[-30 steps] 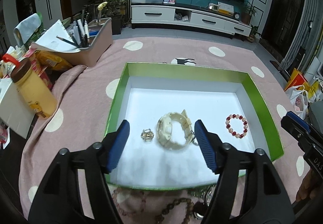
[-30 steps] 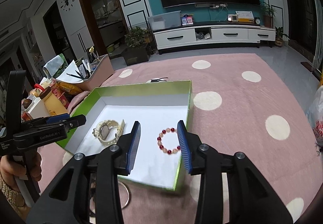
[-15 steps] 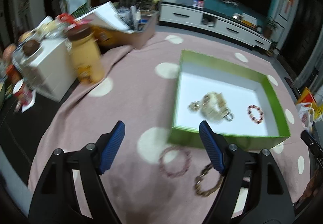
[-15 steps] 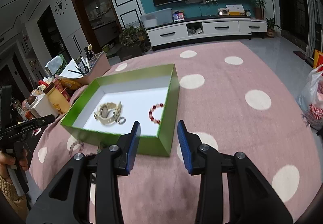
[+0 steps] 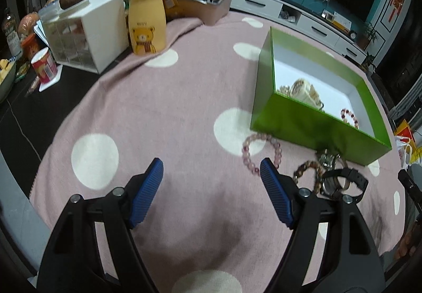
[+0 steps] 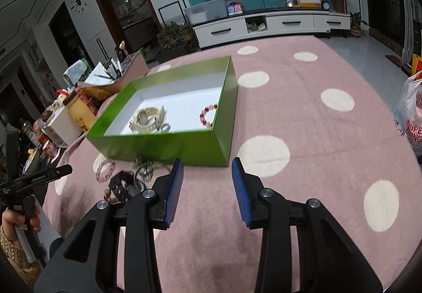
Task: Organize jewelry
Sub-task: 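Move both tools back out of the box toward the remaining jewelry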
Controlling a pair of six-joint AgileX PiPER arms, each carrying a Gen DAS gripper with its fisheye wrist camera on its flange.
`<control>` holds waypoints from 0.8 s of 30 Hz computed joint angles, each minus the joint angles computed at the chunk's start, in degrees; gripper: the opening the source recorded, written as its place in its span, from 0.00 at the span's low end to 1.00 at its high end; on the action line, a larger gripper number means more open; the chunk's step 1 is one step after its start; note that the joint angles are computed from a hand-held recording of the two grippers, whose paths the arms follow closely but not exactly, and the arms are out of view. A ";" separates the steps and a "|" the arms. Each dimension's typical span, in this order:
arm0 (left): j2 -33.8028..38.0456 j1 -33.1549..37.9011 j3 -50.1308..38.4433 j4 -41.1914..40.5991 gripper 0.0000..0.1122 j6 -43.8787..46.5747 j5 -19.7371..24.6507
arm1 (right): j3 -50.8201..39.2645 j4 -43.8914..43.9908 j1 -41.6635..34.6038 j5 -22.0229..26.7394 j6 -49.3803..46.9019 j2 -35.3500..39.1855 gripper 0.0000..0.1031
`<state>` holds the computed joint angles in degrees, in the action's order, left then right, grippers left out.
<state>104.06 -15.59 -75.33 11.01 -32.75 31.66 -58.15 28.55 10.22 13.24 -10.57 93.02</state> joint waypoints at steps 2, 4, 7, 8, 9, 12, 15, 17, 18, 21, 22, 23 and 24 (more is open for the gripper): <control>0.57 -0.42 0.01 -0.20 0.69 0.10 0.05 | -0.05 0.90 0.35 0.41 -0.86 0.63 0.37; 1.29 -0.60 -0.64 -0.81 0.69 0.68 0.33 | -0.17 2.43 0.76 0.73 -2.42 1.37 0.37; 2.48 -1.06 -1.58 -1.00 0.69 0.96 0.68 | -0.97 3.80 1.29 1.34 -3.77 2.78 0.37; 2.92 -1.19 -1.94 -0.92 0.69 0.93 0.80 | -1.07 4.45 1.43 1.48 -4.38 3.09 0.37; 3.21 -1.22 -2.20 -0.98 0.69 1.00 0.88 | -1.45 4.96 1.59 1.72 -4.93 3.62 0.37; 4.51 -1.21 -3.42 -1.30 0.69 1.34 1.21 | -2.90 5.15 2.20 2.49 -5.28 5.16 0.37; 5.68 -1.13 -4.63 -1.66 0.69 1.77 1.50 | -4.79 4.90 2.91 3.47 -5.28 6.91 0.37; 6.74 -0.94 -5.79 -2.36 0.69 2.62 1.78 | -6.23 4.95 3.37 4.11 -5.75 8.44 0.37; 7.20 -0.93 -6.31 -2.51 0.68 2.89 1.91 | -6.97 4.48 3.60 4.43 -5.52 9.14 0.37; 9.02 -1.05 -8.37 -2.54 0.63 3.59 2.54 | -9.33 3.04 4.37 5.37 -4.74 11.29 0.37; 9.97 -1.13 -9.52 -2.43 0.60 3.77 3.00 | -10.26 1.92 4.67 5.58 -3.81 12.09 0.37; 10.78 -1.23 -10.52 -2.26 0.59 3.92 3.36 | -11.01 0.88 4.91 5.69 -2.82 12.72 0.37; 11.27 -1.30 -11.12 -2.20 0.56 4.11 3.52 | -11.75 0.03 5.09 5.79 -1.97 13.31 0.37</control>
<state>115.34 -16.90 -86.45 8.81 -28.64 35.18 -69.90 28.58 15.31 19.04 -12.54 106.33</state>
